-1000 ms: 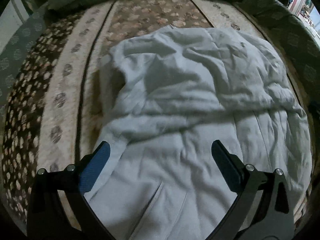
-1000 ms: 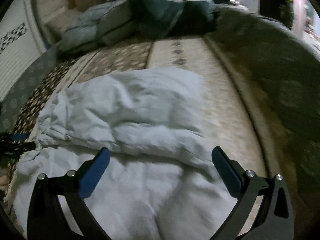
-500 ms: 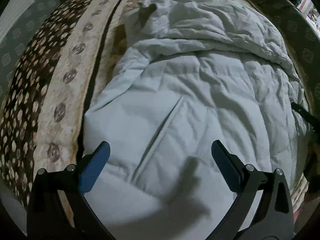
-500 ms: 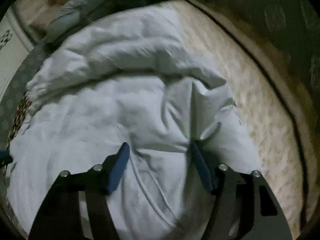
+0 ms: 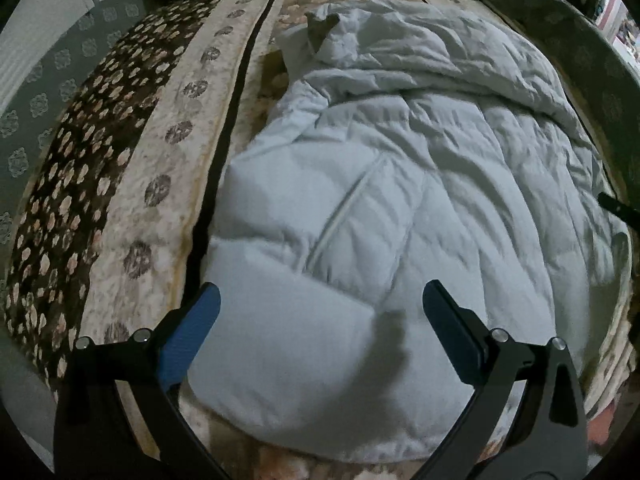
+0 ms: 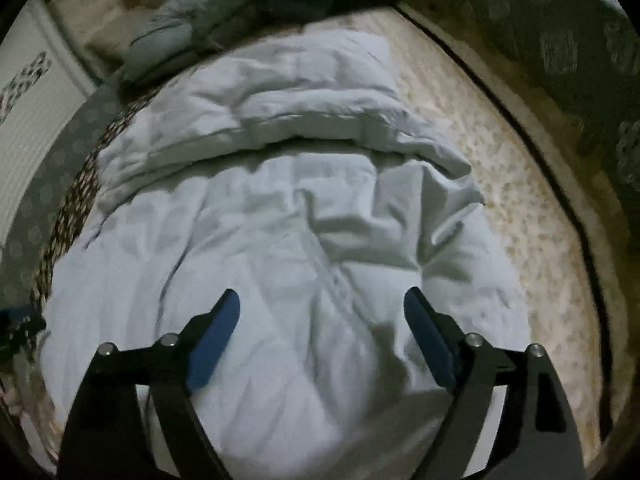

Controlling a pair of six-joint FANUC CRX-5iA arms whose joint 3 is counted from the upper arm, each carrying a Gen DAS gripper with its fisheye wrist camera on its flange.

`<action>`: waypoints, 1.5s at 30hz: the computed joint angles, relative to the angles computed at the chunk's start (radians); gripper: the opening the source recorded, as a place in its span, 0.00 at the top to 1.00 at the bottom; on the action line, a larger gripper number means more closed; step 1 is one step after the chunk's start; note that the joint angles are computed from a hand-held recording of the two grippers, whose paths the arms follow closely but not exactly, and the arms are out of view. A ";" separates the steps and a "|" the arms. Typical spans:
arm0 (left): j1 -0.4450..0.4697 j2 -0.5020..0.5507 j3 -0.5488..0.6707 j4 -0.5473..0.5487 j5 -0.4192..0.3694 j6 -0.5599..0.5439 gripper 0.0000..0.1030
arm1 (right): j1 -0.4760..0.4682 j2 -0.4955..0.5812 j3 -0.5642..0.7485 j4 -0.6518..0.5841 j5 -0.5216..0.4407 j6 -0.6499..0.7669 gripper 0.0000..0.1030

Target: Fold large clothes

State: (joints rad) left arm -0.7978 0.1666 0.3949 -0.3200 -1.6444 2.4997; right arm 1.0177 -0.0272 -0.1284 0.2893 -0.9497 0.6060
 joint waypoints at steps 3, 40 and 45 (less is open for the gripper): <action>-0.021 -0.023 -0.041 0.003 0.024 0.037 0.03 | 0.073 -0.085 -0.090 0.081 -0.014 -0.120 0.12; -0.005 -0.260 -0.405 0.099 0.299 0.079 0.05 | 0.225 -0.222 -0.369 0.419 -0.086 -0.557 0.02; -0.074 -0.191 -0.304 -0.007 0.232 0.118 0.07 | 0.232 -0.225 -0.384 0.477 -0.147 -0.589 0.02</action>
State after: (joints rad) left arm -0.8723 -0.0248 0.0904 -0.3272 -1.4127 2.6175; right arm 1.2501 -0.2522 -0.5119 0.7663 -1.0965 0.0166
